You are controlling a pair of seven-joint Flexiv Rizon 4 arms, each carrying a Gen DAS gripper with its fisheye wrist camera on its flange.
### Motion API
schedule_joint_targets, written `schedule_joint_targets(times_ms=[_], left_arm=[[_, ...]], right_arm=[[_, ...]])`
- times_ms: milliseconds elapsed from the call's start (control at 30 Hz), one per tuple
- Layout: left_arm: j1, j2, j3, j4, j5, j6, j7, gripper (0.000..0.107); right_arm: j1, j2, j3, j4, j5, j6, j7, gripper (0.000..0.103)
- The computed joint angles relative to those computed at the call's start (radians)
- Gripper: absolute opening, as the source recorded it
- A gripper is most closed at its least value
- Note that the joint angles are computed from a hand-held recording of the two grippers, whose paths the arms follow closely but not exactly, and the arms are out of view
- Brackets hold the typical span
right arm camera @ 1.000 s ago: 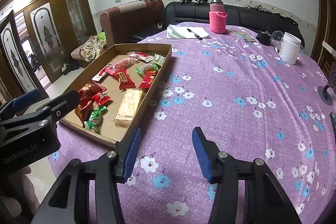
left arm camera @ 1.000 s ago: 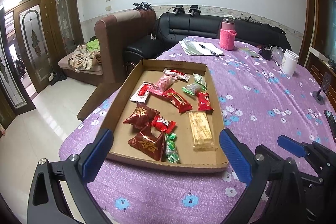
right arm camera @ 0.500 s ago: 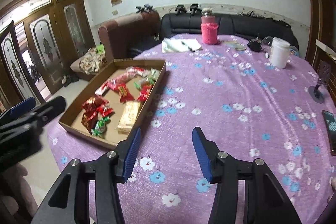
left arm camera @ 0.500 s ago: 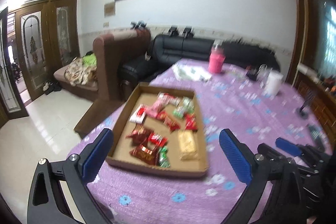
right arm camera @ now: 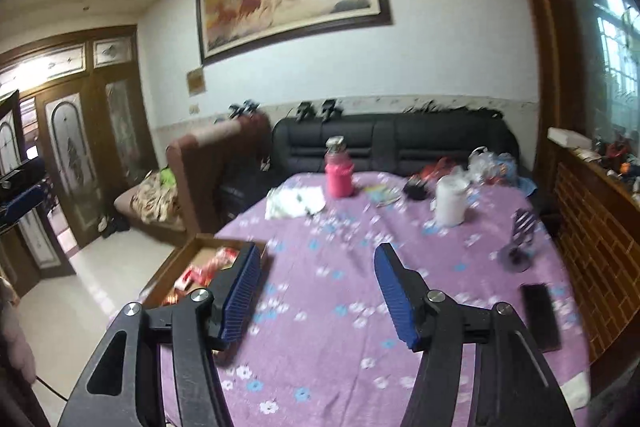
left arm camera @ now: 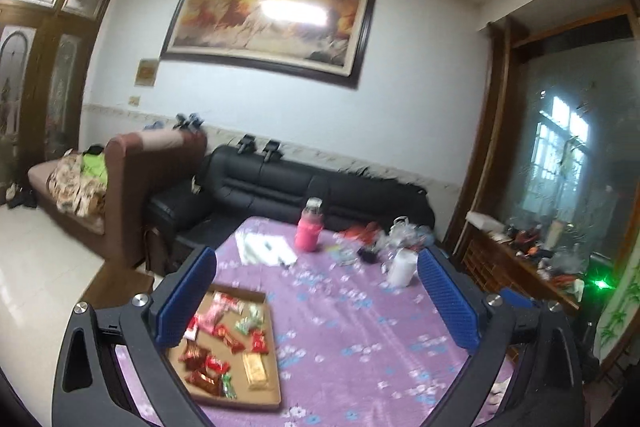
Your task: Organize snacks
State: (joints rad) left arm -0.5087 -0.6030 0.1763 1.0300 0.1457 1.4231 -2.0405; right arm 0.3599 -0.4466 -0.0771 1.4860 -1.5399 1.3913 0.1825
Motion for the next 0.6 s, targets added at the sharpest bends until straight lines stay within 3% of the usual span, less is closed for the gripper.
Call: schedule_joint_targets(times_ms=[67, 133, 300, 400, 467, 533, 600], left_arm=[[-0.016, 0.031, 0.029, -0.034, 0.024, -0.049, 0.007, 0.101], [-0.051, 0.062, 0.103, -0.087, 0.091, -0.118, -0.046, 0.101], [-0.171, 0.108, 0.322, -0.277, 0.370, -0.366, -0.220, 0.101], [-0.182, 0.101, 0.358, -0.418, 0.452, -0.548, -0.211, 0.101], [-0.156, 0.088, 0.345, -0.516, 0.460, -0.664, -0.177, 0.101], [-0.140, 0.077, 0.339, -0.581, 0.487, -0.748, -0.161, 0.103], [-0.124, 0.092, 0.312, -0.570, 0.497, -0.769, -0.146, 0.103]], right_arm=[[0.004, 0.054, 0.002, 0.006, -0.003, -0.041, -0.025, 0.064], [0.003, 0.098, 0.014, 0.006, -0.001, -0.079, -0.061, 0.063], [0.018, 0.202, 0.053, -0.054, 0.040, -0.265, -0.197, 0.064], [0.063, 0.214, 0.067, -0.153, 0.061, -0.454, -0.328, 0.064], [0.091, 0.207, 0.068, -0.235, 0.074, -0.552, -0.384, 0.064], [0.102, 0.195, 0.068, -0.299, 0.115, -0.585, -0.419, 0.070], [0.116, 0.172, 0.065, -0.353, 0.187, -0.612, -0.478, 0.073]])
